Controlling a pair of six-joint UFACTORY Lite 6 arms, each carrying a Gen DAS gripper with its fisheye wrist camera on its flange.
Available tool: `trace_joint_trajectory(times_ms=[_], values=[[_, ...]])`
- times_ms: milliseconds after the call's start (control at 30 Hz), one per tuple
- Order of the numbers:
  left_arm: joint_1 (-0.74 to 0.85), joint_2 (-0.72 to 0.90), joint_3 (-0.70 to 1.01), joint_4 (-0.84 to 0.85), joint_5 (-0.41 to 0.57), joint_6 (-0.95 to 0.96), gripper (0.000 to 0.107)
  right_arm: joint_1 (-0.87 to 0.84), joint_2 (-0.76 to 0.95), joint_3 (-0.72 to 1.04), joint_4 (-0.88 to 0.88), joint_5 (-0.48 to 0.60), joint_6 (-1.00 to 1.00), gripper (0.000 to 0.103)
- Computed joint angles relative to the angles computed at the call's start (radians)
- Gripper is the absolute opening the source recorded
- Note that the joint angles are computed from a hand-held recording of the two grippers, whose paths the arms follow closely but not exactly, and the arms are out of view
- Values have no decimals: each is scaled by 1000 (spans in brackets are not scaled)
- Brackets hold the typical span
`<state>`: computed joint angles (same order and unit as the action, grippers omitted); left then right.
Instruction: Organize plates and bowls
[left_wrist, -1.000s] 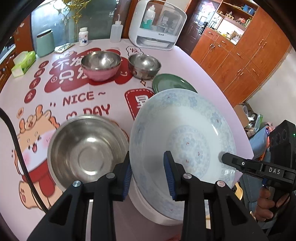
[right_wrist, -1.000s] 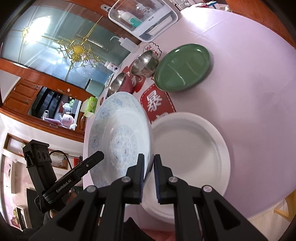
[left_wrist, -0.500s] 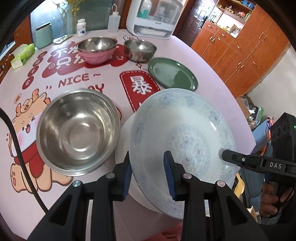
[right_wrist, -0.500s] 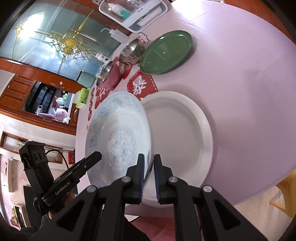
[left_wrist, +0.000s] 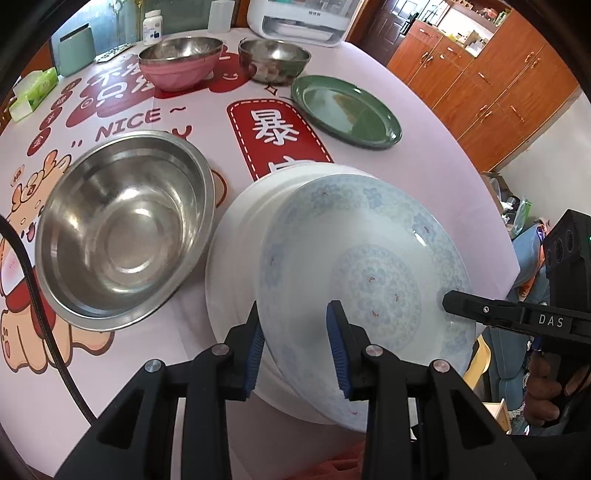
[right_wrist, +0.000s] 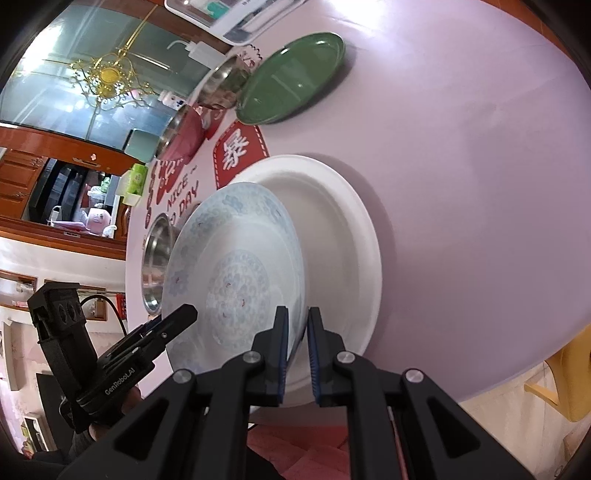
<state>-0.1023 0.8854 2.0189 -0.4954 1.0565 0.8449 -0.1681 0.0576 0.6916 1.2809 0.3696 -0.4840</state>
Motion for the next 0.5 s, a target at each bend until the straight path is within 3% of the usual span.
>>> trace_joint_trajectory(times_ms=[267,500], values=[[-36,43,19,64,-38,-52,31,-18,106,80,-93,28,34,10],[-66,71,34,123,-60,-93,31,-10,157,155,-274,21,144,10]])
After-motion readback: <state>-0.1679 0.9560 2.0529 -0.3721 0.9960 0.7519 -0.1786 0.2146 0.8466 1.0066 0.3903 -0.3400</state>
